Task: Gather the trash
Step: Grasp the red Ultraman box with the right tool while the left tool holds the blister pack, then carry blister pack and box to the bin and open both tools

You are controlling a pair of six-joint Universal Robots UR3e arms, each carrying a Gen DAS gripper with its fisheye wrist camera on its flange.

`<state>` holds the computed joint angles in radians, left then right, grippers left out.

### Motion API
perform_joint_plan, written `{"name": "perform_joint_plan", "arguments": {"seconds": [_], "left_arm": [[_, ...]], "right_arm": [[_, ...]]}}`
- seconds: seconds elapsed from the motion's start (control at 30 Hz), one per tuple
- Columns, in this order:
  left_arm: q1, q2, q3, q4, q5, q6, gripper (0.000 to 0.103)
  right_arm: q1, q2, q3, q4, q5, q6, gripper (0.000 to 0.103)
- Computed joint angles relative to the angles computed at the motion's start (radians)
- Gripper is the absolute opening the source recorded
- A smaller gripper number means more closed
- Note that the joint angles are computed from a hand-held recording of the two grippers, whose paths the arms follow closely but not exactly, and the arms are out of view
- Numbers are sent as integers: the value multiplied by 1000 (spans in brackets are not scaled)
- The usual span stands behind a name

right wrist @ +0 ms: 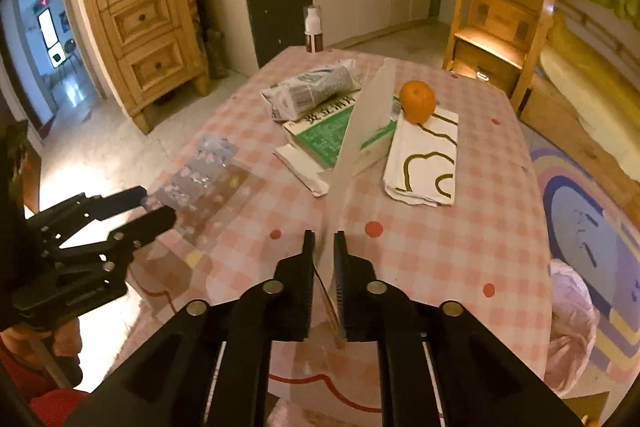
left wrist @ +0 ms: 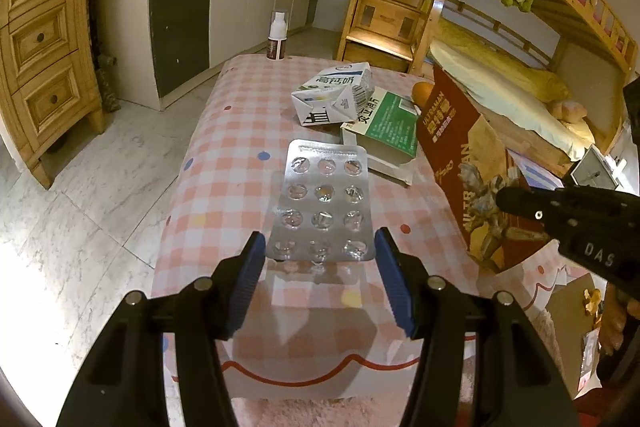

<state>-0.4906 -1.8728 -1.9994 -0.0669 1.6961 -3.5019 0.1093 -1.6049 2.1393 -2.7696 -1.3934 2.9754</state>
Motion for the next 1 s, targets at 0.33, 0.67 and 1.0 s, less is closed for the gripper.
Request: {"name": "perform_joint_plan", "arguments": {"seconds": [0.33,0.67,1.0], "left_arm": [[-35,2,28,-31,38,-3,55],[-101,-17,148,-81,48,26,55],[-211,-251,544,-210,35,122,55]], "right_arm": [[-1,-73,74,-99,-17,-13,2],[-208,-342,181,27,182,-119,2],[-649,-721,305,395,389,-335,2]]}}
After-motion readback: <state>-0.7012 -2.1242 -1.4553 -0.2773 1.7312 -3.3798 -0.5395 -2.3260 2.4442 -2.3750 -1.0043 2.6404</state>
